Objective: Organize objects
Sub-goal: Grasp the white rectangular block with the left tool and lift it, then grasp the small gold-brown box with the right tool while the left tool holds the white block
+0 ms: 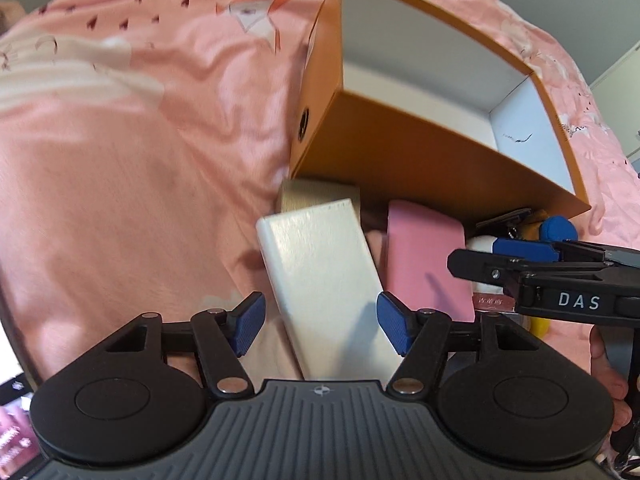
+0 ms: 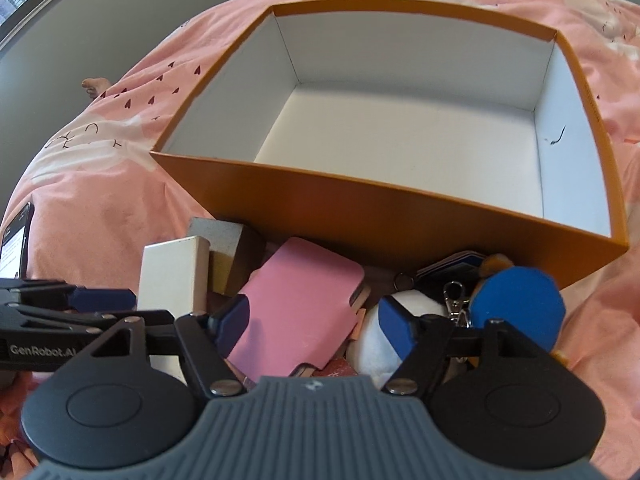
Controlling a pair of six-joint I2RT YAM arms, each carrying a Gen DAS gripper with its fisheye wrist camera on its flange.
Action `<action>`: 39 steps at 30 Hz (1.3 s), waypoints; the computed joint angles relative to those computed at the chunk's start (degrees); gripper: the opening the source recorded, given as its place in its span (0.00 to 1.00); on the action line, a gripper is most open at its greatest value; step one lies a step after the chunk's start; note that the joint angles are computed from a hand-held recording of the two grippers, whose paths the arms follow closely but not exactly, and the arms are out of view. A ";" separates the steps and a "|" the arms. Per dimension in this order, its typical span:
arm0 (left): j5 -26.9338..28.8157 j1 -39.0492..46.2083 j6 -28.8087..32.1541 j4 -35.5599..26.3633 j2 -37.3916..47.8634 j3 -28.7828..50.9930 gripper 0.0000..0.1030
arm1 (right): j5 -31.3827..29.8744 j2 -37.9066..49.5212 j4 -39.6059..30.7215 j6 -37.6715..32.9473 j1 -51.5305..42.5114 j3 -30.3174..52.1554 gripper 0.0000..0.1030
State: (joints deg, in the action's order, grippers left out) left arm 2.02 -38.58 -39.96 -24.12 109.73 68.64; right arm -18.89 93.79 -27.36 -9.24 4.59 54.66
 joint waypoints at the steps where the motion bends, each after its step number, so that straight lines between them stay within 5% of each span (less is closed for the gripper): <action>1: 0.41 -0.01 -0.55 -0.10 0.48 0.29 0.73 | 0.05 0.14 0.30 -0.13 0.01 -0.02 0.71; 18: -2.11 -2.45 -3.42 -2.24 4.80 4.71 0.86 | 0.92 1.01 2.27 -1.16 0.83 0.21 0.72; 22: -2.44 -2.49 -4.27 -0.10 4.10 3.02 0.76 | 1.13 1.02 2.35 -1.22 0.98 0.20 0.72; 34: -9.92 -1.26 -0.66 2.56 -4.93 -2.34 0.75 | -0.66 0.28 3.05 -1.77 2.65 1.79 0.71; 39: -12.55 1.11 0.38 2.79 -5.73 -2.27 0.75 | -2.91 3.97 1.63 -1.28 4.51 5.01 0.57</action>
